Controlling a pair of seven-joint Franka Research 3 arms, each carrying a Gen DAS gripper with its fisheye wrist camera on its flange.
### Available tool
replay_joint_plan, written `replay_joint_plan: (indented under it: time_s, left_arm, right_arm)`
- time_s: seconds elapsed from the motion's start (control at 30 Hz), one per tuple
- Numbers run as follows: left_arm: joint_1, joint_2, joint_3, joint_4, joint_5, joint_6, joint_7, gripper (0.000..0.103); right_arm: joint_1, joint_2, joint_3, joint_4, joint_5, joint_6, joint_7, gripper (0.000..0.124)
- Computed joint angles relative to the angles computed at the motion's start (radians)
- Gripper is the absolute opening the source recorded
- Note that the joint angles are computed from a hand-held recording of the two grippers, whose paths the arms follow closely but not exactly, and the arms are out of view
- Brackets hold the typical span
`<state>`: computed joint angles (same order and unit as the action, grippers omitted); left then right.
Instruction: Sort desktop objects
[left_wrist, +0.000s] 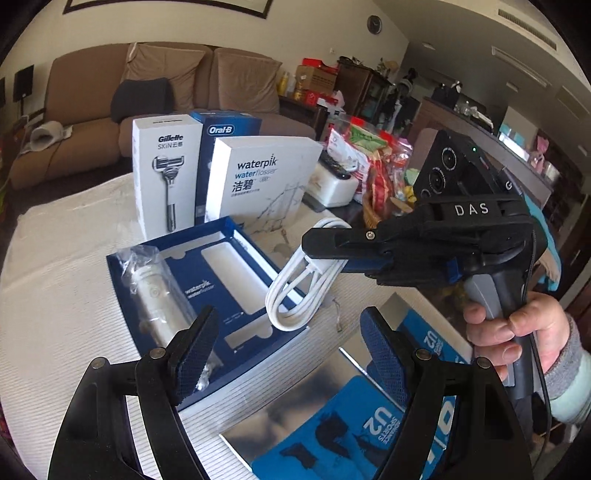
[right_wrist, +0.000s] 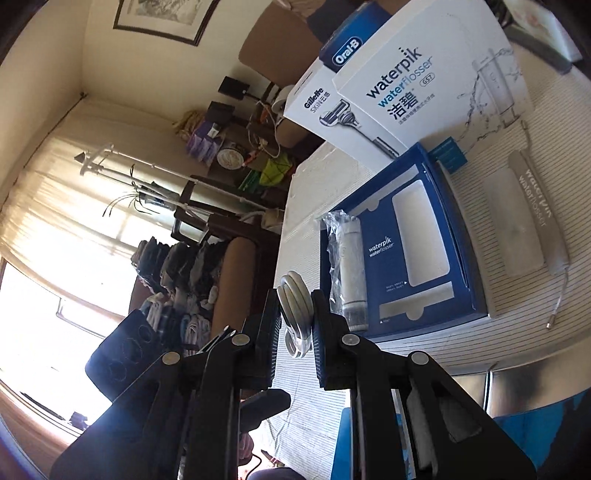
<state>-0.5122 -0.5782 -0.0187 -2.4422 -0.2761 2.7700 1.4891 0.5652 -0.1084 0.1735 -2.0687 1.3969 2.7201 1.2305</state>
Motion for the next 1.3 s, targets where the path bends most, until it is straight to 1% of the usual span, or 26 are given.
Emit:
replay_joint_plan:
  time_s: [0.03, 0.1, 0.17, 0.3, 0.33, 0.37, 0.4, 0.43, 0.53, 0.63, 0.67, 0.77, 0.8, 0.83, 0.9, 1.0, 1.13, 1.17, 1.23, 1.3]
  left_arm:
    - [-0.002, 0.013, 0.004, 0.013, 0.001, 0.004, 0.008, 0.08]
    - [0.036, 0.043, -0.02, 0.046, 0.041, -0.008, -0.012, 0.077]
    - [-0.01, 0.076, 0.028, 0.078, -0.013, -0.028, 0.047, 0.074]
    - [-0.036, 0.137, 0.064, 0.135, -0.106, -0.095, 0.176, 0.073]
    - [-0.039, 0.151, 0.071, 0.146, -0.13, -0.111, 0.21, 0.07]
    - [-0.042, 0.164, 0.079, 0.16, -0.155, -0.133, 0.247, 0.05]
    - [-0.032, 0.179, 0.076, 0.177, -0.161, -0.16, 0.262, 0.031]
    - [-0.019, 0.194, 0.07, 0.194, -0.162, -0.188, 0.274, 0.033]
    - [0.022, 0.234, 0.041, 0.238, -0.149, -0.25, 0.302, 0.031]
    - [0.088, 0.265, -0.017, 0.267, -0.085, -0.271, 0.276, 0.03]
    - [0.107, 0.277, -0.033, 0.281, -0.065, -0.295, 0.274, 0.029]
    - [0.173, 0.316, -0.102, 0.321, 0.062, -0.363, 0.25, 0.029]
    - [0.193, 0.329, -0.127, 0.334, 0.123, -0.387, 0.232, 0.029]
    - [0.208, 0.346, -0.146, 0.352, 0.174, -0.421, 0.217, 0.029]
    - [0.221, 0.376, -0.169, 0.381, 0.235, -0.476, 0.211, 0.029]
    - [0.223, 0.41, -0.188, 0.418, 0.271, -0.542, 0.226, 0.029]
    - [0.227, 0.432, -0.193, 0.447, 0.27, -0.577, 0.237, 0.029]
    - [0.229, 0.434, -0.19, 0.451, 0.257, -0.582, 0.24, 0.032]
    - [0.234, 0.433, -0.181, 0.459, 0.214, -0.596, 0.253, 0.033]
    - [0.24, 0.419, -0.177, 0.453, 0.197, -0.595, 0.256, 0.04]
  right_arm:
    - [-0.003, 0.007, -0.01, 0.006, 0.031, -0.024, -0.027, 0.015]
    - [-0.016, 0.026, -0.019, 0.022, 0.047, -0.063, -0.052, 0.015]
    - [-0.029, 0.053, -0.022, 0.044, 0.054, -0.092, -0.086, 0.015]
    - [-0.058, 0.099, -0.021, 0.093, 0.047, -0.162, -0.177, 0.015]
    - [-0.065, 0.109, -0.019, 0.104, 0.046, -0.18, -0.203, 0.015]
    - [-0.072, 0.115, -0.018, 0.112, 0.053, -0.198, -0.234, 0.015]
    - [-0.079, 0.122, -0.017, 0.12, 0.061, -0.218, -0.266, 0.015]
    - [-0.085, 0.13, -0.016, 0.128, 0.065, -0.234, -0.293, 0.015]
    - [-0.099, 0.155, -0.011, 0.153, 0.042, -0.256, -0.338, 0.015]
    - [-0.109, 0.178, -0.006, 0.173, -0.018, -0.253, -0.334, 0.016]
    - [-0.112, 0.188, -0.005, 0.181, -0.04, -0.254, -0.327, 0.016]
    - [-0.114, 0.207, 0.002, 0.202, -0.165, -0.254, -0.289, 0.02]
    - [-0.112, 0.212, 0.004, 0.206, -0.218, -0.254, -0.274, 0.021]
    - [-0.107, 0.215, 0.006, 0.208, -0.287, -0.243, -0.246, 0.022]
    - [-0.099, 0.221, 0.008, 0.211, -0.409, -0.233, -0.193, 0.023]
    - [-0.093, 0.22, 0.008, 0.204, -0.552, -0.233, -0.128, 0.023]
    - [-0.092, 0.205, 0.009, 0.185, -0.661, -0.244, -0.106, 0.023]
    - [-0.092, 0.203, 0.009, 0.183, -0.681, -0.246, -0.1, 0.023]
    - [-0.09, 0.206, 0.005, 0.188, -0.744, -0.258, -0.067, 0.021]
    - [-0.091, 0.209, 0.003, 0.19, -0.791, -0.273, -0.05, 0.021]
